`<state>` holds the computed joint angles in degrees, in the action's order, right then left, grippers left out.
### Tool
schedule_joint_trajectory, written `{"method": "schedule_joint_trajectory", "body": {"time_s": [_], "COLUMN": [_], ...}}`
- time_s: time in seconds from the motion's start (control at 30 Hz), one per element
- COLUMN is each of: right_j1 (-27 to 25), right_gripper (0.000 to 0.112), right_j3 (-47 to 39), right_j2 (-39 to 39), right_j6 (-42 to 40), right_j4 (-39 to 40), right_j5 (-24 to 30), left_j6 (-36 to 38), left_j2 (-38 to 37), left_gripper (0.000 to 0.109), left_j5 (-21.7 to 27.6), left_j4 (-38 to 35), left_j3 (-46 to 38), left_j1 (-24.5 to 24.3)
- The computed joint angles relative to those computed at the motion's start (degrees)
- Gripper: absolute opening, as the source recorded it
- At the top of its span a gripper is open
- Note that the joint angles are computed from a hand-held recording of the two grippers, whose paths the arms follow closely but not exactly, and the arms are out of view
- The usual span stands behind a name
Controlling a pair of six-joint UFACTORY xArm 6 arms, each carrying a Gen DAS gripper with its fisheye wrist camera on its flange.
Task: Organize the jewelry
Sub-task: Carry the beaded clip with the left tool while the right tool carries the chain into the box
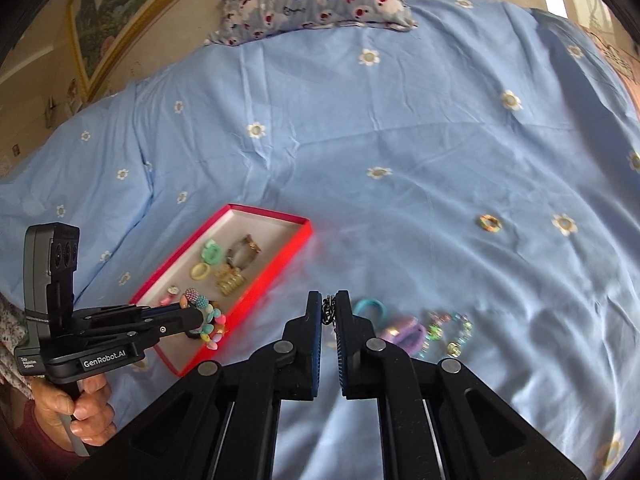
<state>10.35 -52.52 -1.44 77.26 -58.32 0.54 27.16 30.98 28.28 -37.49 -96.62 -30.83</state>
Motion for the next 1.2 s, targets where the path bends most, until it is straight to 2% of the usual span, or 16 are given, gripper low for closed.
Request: {"method": "schedule_joint_trajectory", "body": {"time_s": [0.13,0.33,0.53,0.57,0.7,0.77,1.0,1.2], "right_j1": [1.94,5.40,9.98,11.12,14.88,16.12,17.44,17.24], "right_gripper": [0.006,0.006,0.006,0.006,0.006,0.006,0.006,0.006], "right_j3": [-4.05,-10.14,-15.09,-16.10,-21.45,-24.27,-30.63,-32.84], "right_j2": [3.09,8.40,13.63,14.64,19.04,21.32,27.48,31.13], "right_j6": [-4.33,-15.68,-36.95,-42.58,-60.70,-66.68,-74.00,-74.57], "right_j4": [3.34,13.54,36.09,41.96,60.71,66.97,75.08,76.26], "right_j5": [-0.64,-1.60,-3.07,-3.12,-1.63,-0.40,3.10,6.00], "left_j6": [-1.82,-5.43,-8.36,-8.69,-10.00,-10.82,-12.19,-14.82], "left_j2": [-0.45,0.14,1.55,1.94,3.57,4.64,8.30,10.81], "left_gripper": [0.011,0.011,0.011,0.011,0.011,0.011,0.011,0.011], "left_j5": [-1.15,-1.55,-1.25,-1.05,-0.41,0.10,2.09,3.13], "left_j4": [1.46,4.92,8.32,8.73,10.37,11.19,12.62,15.60], "left_j3": [0.35,-0.04,-1.07,-1.49,-3.21,-4.34,-8.09,-9.92], "left_j1": [1.53,3.98,6.12,6.48,7.63,8.16,9.33,9.72]}}
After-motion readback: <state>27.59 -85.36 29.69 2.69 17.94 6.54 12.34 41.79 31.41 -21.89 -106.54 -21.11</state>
